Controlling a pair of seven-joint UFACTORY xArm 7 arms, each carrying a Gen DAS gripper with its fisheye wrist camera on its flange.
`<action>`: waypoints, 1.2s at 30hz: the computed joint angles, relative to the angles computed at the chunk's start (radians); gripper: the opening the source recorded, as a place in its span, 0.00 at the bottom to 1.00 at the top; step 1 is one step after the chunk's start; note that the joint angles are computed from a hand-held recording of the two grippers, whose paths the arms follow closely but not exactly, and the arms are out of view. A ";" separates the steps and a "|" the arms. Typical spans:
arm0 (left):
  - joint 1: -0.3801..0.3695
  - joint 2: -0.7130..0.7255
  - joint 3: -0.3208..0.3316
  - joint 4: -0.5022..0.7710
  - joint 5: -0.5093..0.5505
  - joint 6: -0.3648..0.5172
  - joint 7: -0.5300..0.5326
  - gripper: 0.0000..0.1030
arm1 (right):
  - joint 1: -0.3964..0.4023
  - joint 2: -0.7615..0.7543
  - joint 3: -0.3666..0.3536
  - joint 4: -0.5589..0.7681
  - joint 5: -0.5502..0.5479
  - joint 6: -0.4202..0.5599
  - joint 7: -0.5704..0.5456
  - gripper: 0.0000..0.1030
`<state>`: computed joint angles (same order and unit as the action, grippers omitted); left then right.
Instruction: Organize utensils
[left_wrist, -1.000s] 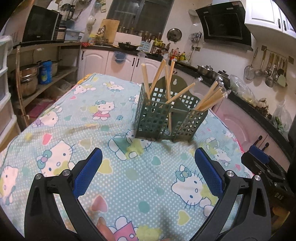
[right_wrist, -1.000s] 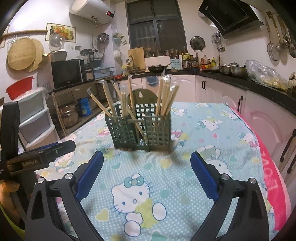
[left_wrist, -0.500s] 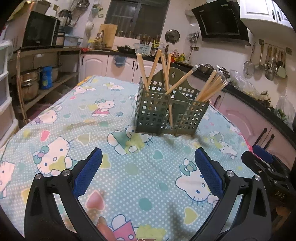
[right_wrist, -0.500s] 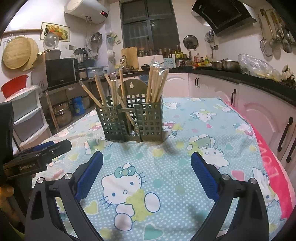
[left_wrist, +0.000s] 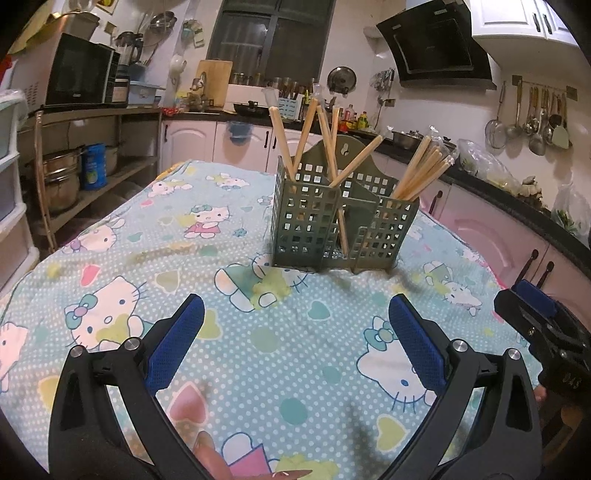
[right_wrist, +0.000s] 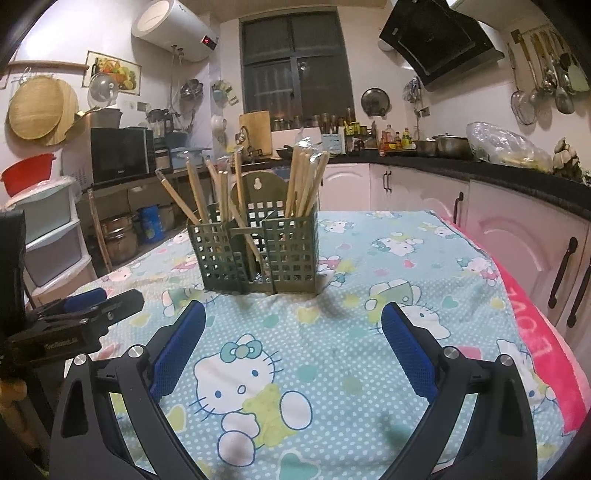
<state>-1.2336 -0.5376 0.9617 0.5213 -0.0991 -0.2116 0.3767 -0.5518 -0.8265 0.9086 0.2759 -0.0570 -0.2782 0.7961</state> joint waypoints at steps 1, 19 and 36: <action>-0.002 0.002 0.001 0.001 0.000 -0.001 -0.001 0.89 | 0.001 0.001 0.001 0.002 -0.001 0.003 -0.001 0.91; -0.021 -0.007 0.027 -0.004 0.014 -0.020 -0.013 0.89 | -0.002 -0.007 0.009 0.004 -0.010 0.012 0.020 0.92; -0.004 0.000 0.011 -0.006 0.020 -0.015 -0.032 0.89 | -0.001 -0.006 0.005 0.004 -0.014 0.012 0.022 0.92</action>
<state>-1.2374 -0.5376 0.9725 0.5154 -0.0795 -0.2267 0.3450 -0.5523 -0.8327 0.9135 0.2795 -0.0706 -0.2663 0.8185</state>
